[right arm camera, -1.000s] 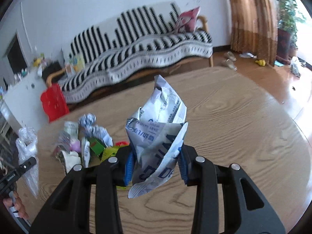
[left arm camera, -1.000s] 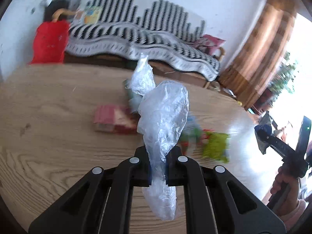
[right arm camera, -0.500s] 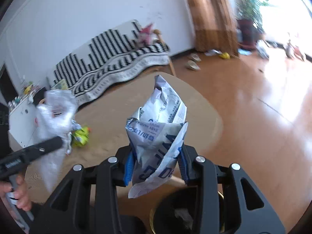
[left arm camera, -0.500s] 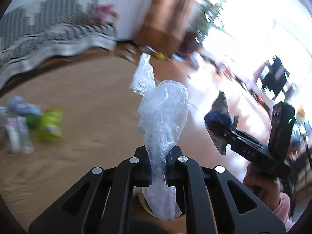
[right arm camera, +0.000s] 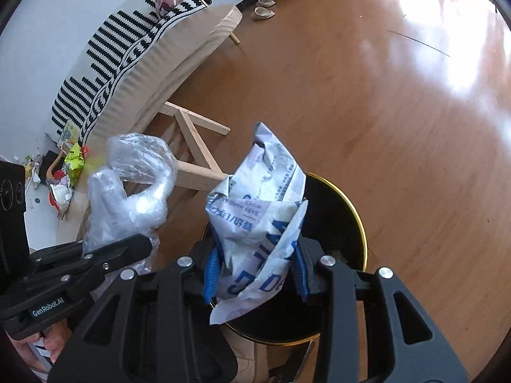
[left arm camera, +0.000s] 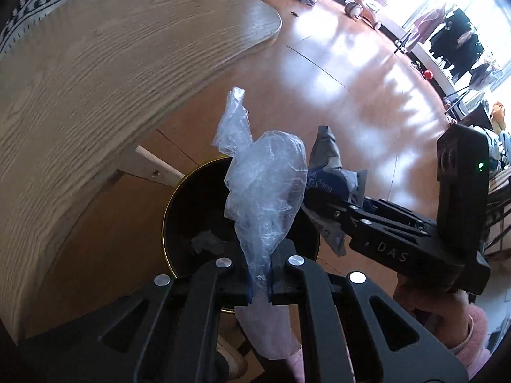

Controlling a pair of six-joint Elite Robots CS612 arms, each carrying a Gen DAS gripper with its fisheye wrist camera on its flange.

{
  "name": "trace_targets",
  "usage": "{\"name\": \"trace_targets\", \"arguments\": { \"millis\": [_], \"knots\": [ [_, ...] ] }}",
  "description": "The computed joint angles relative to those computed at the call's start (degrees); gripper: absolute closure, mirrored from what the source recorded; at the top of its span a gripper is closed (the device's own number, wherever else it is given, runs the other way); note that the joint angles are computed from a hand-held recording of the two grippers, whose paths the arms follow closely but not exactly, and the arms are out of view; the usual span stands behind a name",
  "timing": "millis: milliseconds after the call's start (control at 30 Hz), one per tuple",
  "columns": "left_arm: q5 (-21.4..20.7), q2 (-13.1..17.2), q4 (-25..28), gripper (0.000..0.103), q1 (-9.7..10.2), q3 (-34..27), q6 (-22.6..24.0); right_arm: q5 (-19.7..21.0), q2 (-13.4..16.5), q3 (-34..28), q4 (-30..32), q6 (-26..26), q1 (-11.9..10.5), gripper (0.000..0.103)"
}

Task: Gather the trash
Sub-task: 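Carry both items to the black bin and release them inside, then grasp the yellow-green snack bag with the right gripper while the left gripper grasps the green chip bag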

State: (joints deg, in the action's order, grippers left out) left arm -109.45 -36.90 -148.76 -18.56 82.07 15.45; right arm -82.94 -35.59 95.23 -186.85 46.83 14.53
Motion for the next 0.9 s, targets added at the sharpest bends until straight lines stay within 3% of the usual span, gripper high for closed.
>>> {"name": "trace_targets", "arguments": {
  "millis": [100, 133, 167, 200, 233, 267, 400, 500, 533, 600, 667, 800, 900],
  "knots": [
    [-2.95, 0.55, 2.86, 0.097, 0.42, -0.98, -0.68, 1.09, 0.20, -0.72, 0.72, -0.20, -0.04, 0.063],
    [-2.40, 0.81, 4.40, 0.086, 0.39, -1.91, -1.02, 1.38, 0.22, -0.83, 1.21, 0.04, -0.05, 0.047],
    [-1.49, 0.94, 5.23, 0.053, 0.34, -2.21, -1.38, 1.55, -0.09, -0.60, 2.27, 0.61, -0.26, 0.034],
    [-0.79, 1.00, 5.02, 0.031, 0.34, -2.12, -1.90, 1.30, -0.27, -0.39, 2.55, 1.03, -0.53, 0.018],
    [-0.22, 0.82, 2.45, 0.011, 0.39, -1.23, -3.39, 0.64, -0.49, 0.06, 1.84, 1.54, -0.64, 0.017],
    [-0.03, 0.47, -1.07, 0.011, 0.53, 0.02, -4.59, -0.17, -0.82, 0.70, 0.80, 2.07, -0.72, 0.017],
    [-1.13, -0.86, -5.83, 0.011, 0.75, 1.98, -2.99, -6.20, -2.40, 1.91, 2.40, 4.19, -0.24, 0.013],
    [-3.00, -2.72, -13.00, 0.011, 1.76, 4.17, -1.59, -14.46, -3.13, 1.30, 5.45, 4.58, 1.30, 0.012],
    [-3.67, -3.28, -16.22, 0.011, 2.51, 4.56, -0.71, -19.69, -3.26, 0.53, 7.05, 3.70, 2.35, 0.007],
    [-3.29, -4.28, -19.90, 0.010, 3.67, 5.22, -0.60, -27.59, -3.02, -1.00, 8.60, 1.35, 3.98, 0.007],
    [-1.67, -4.88, -24.76, 0.006, 5.73, 5.25, -2.95, -31.22, -2.65, -2.52, 8.49, -2.02, 4.85, 0.007],
    [1.61, -4.56, -27.00, 0.006, 10.36, 3.29, -9.57, -28.68, -1.35, -7.00, 7.16, -6.34, 5.78, 0.007],
    [9.46, -3.78, -27.89, 0.006, 13.72, 1.99, -14.55, -23.61, 0.18, -12.26, 7.96, -9.38, 6.14, 0.007]
  ]
}}
